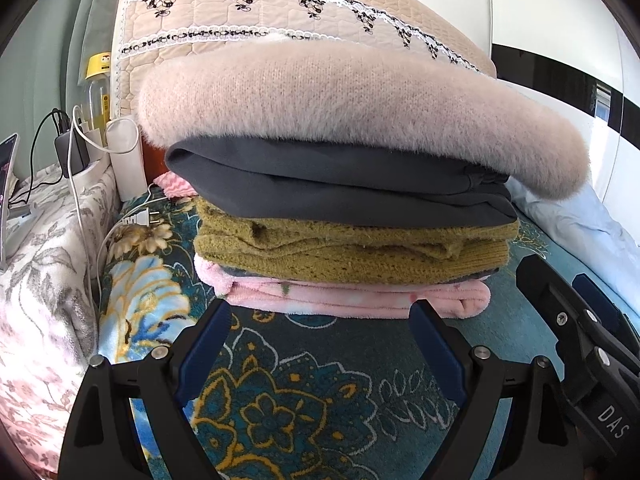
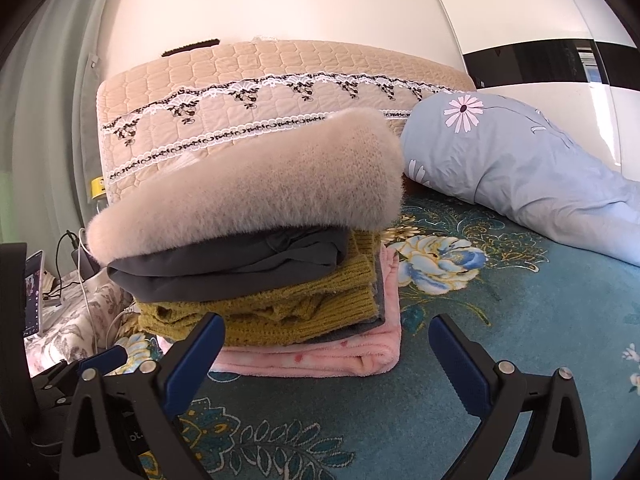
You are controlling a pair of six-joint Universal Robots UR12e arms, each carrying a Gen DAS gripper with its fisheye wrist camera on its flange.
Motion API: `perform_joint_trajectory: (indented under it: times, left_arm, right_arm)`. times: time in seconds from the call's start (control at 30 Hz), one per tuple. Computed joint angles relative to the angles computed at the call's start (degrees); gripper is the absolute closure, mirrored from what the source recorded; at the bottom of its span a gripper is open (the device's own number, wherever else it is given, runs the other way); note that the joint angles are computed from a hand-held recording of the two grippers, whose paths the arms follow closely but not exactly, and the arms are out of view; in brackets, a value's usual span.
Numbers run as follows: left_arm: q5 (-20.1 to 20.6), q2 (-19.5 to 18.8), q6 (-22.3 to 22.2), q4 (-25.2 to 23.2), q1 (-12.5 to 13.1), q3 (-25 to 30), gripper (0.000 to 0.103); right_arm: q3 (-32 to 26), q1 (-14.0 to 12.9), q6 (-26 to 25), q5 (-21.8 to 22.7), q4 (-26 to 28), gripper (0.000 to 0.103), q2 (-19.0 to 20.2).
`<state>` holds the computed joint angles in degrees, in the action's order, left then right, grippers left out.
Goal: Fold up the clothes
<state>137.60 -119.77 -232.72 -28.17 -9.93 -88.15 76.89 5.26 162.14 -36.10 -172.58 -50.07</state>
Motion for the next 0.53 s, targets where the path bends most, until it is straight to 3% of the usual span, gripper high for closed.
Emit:
perform_joint_trajectory:
  times: [0.17,0.53]
  left_arm:
    - [2.6,-0.3,-0.8,-0.8,-0.5,0.3,0.012]
    - [2.4,-0.5,1.0,0.4,-0.5,0.3,0.012]
  right_arm:
    - [0.0,0.0,0.1,0.1,-0.1,0.000,0.0]
    - [0.0,0.0,0.0,0.4,0.4,0.000,0.0]
